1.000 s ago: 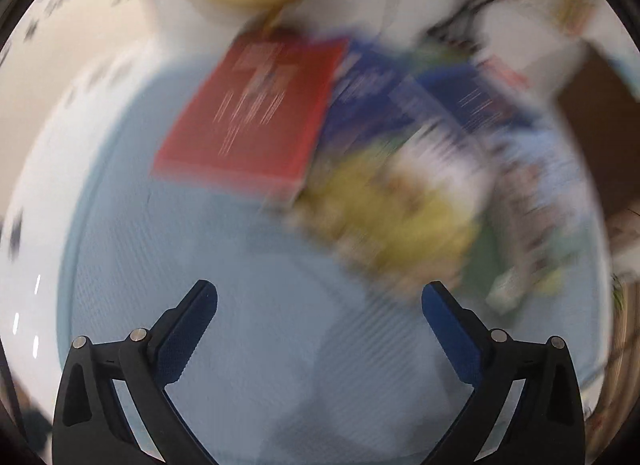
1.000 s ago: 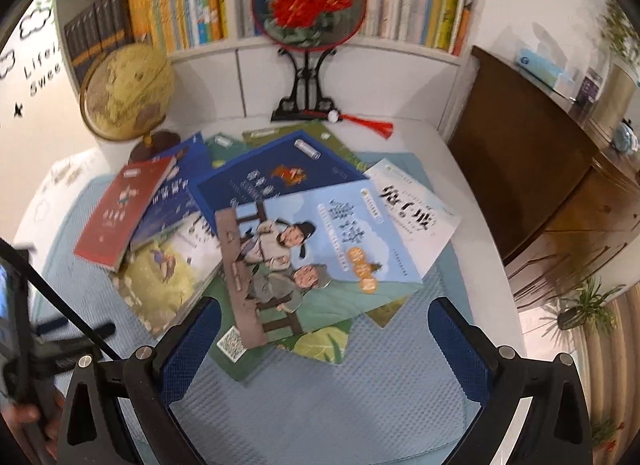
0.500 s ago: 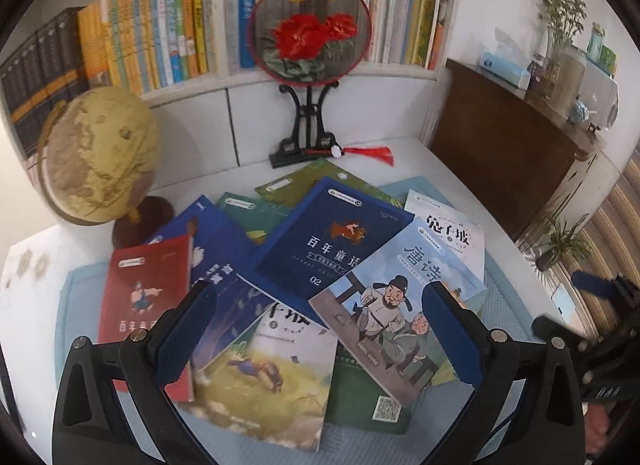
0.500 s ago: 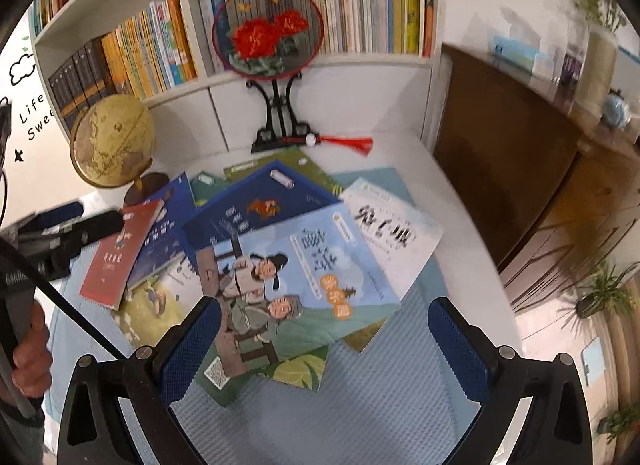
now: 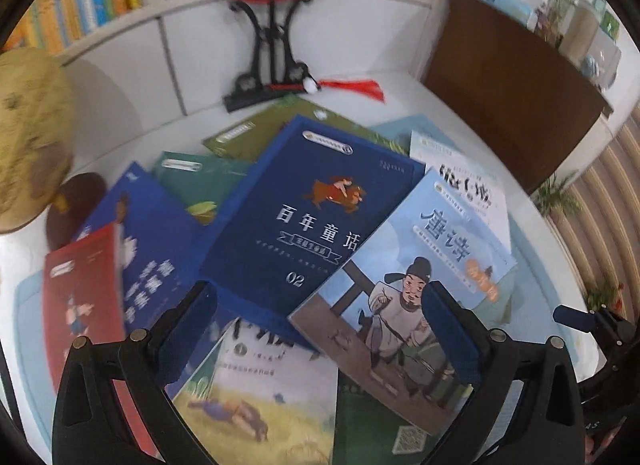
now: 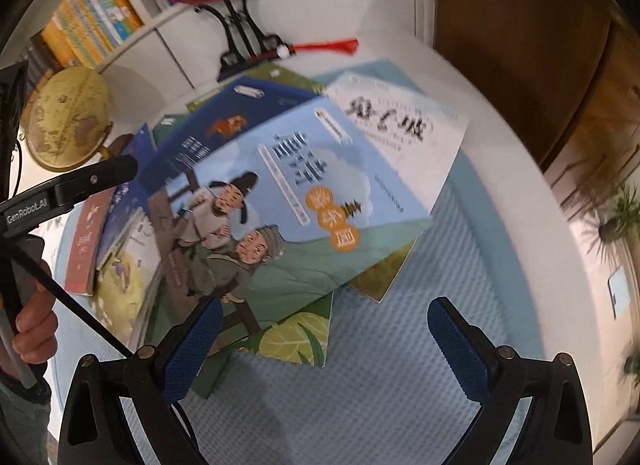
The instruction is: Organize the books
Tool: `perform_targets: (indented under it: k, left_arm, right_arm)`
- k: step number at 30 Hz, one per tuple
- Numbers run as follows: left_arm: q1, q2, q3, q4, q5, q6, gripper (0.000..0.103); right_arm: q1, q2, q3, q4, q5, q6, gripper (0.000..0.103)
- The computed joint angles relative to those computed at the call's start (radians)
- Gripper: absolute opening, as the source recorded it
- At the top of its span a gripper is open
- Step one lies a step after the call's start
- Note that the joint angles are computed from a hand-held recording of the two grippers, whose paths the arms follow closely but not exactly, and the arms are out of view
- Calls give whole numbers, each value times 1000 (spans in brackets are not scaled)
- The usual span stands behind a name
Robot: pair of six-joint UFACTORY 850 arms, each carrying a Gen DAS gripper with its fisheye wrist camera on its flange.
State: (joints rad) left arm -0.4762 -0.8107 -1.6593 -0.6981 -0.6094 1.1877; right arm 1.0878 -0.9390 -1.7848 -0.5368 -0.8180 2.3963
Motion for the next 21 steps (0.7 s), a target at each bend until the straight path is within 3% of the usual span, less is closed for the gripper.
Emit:
perform_targets:
  k: [8,10,13,16,18,21]
  left_arm:
    - [-36,-104,-102,110,-61,-58,96]
    - [-39,-113,-107,120,-74,-56,83]
    - [-42,-105,-88,112,-70,-30,82]
    - [-40,-78,-44,100,-63,-1,67]
    - [-31,-56,-9,77,-79,24,67]
    - [-3,-19,58,32,-138,71,67]
  right_arm:
    - [-31,-12,42,31,113,12,96]
    - [-37,-19,42,39,140,-3,88]
    - [-45,-33,30,71,158,-46,78]
    - [-45,-47,6,73,130,-68,72]
    - [-48,-50,-3,59,122,-84,67]
    - [-54,-63,-30,94,60,-146,69]
